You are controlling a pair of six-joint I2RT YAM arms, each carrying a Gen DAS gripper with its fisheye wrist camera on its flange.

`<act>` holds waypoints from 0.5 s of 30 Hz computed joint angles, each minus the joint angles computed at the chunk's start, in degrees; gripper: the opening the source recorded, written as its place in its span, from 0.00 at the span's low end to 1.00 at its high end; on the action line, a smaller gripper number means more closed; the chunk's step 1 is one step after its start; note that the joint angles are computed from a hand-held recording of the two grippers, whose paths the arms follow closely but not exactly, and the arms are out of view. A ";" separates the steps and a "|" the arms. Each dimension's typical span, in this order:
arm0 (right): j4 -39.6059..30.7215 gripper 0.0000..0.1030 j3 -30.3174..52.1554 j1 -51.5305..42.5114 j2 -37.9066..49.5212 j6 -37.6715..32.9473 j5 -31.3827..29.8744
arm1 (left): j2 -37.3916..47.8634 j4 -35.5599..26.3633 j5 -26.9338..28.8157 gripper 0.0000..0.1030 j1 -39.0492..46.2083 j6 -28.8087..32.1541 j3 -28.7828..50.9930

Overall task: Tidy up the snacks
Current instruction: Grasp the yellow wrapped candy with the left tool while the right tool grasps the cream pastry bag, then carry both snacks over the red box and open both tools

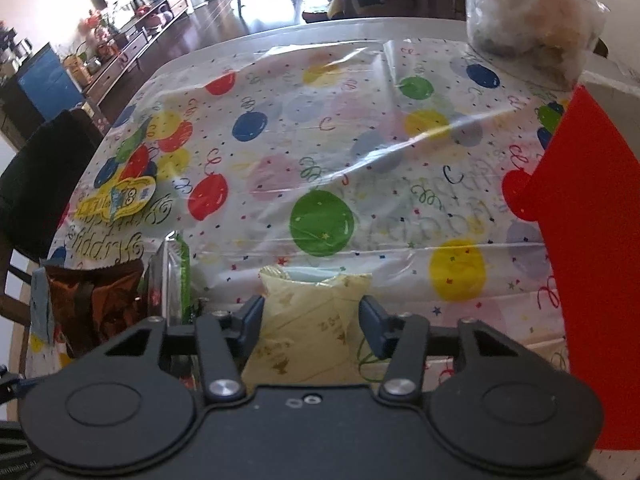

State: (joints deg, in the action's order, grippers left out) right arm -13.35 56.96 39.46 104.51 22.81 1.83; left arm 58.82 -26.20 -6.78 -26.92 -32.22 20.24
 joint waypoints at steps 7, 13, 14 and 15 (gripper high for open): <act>1.24 0.37 -1.60 0.84 -1.84 -3.38 1.07 | 0.41 -0.14 -1.96 0.40 -1.89 -1.53 0.44; 1.53 0.35 -4.17 0.54 -5.13 -4.09 1.25 | 0.75 -0.89 -3.31 0.39 -2.92 -3.43 0.96; 1.52 0.35 -4.70 0.44 -5.89 -4.18 1.26 | 0.54 -1.02 -3.34 0.39 -3.02 -3.81 0.95; 1.75 0.35 -5.48 0.21 -6.88 -4.40 0.94 | 0.38 -1.13 -3.48 0.39 -3.22 -4.24 0.93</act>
